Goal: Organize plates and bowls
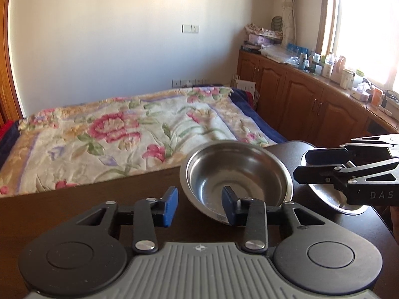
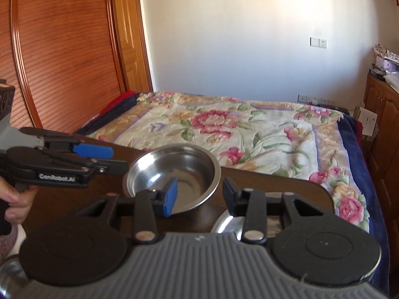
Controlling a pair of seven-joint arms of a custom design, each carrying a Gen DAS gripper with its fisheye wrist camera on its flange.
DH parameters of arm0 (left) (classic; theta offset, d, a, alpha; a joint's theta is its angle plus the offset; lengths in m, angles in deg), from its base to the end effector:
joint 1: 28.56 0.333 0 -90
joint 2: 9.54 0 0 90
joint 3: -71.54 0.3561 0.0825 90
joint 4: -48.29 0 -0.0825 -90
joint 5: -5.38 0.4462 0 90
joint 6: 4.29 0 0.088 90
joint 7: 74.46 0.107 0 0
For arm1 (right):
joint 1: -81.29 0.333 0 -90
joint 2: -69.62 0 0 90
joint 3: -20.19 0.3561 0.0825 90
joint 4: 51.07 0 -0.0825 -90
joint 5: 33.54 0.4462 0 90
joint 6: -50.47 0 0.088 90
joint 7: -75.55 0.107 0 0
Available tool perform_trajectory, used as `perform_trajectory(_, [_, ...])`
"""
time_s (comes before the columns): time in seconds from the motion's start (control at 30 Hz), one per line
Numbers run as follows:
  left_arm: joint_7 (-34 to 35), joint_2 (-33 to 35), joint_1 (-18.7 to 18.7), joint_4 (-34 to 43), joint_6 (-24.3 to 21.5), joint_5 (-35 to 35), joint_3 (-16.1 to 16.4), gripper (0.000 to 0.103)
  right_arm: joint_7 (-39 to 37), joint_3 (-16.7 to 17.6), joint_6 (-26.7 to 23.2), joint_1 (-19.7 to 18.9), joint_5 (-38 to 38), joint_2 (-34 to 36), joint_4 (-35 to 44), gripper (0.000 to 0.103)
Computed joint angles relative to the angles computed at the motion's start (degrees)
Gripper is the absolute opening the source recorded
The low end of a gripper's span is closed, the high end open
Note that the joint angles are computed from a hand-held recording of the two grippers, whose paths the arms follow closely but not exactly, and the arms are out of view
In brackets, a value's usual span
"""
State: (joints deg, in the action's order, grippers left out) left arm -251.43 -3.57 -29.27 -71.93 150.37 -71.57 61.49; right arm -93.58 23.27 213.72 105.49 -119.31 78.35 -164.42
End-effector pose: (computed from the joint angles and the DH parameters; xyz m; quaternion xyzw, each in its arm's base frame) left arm 0.6359 -0.0854 0.4089 -0.3872 0.8072 -0.4154 0.1613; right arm 0.5698 0.3523 0.4414 -0.6324 0.6037 -0.3027 0.3795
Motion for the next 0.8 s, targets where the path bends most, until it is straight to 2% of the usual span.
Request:
perform_trajectory(0.17, [-3.9,1.1,0.1,0.6,0.4,2.9,-0.1,0.038,-6.4,-0.3,1.9,-0.2,6.0,1.2,0.5,0.041])
perform_trajectory(0.33, [-7.4,1.3,0.4,0.6,0.9,6.4,-0.3,0.028,-12.5,-1.0,2.8,0.4,11.5,1.7,0.8,0.041])
perform_trajectory(0.57, [-8.2,1.0,0.8,0.1,1.3,7.1,-0.6,0.014,-21.6,-1.8,5.4,1.5,20.7,2.4,0.5,0.039])
perform_trajectory(0.8, [-6.9,0.9,1.2,-0.2,1.2,6.2,-0.5,0.015,-32.2,-2.4,6.4,2.8,31.6,2.8,-0.2,0.036])
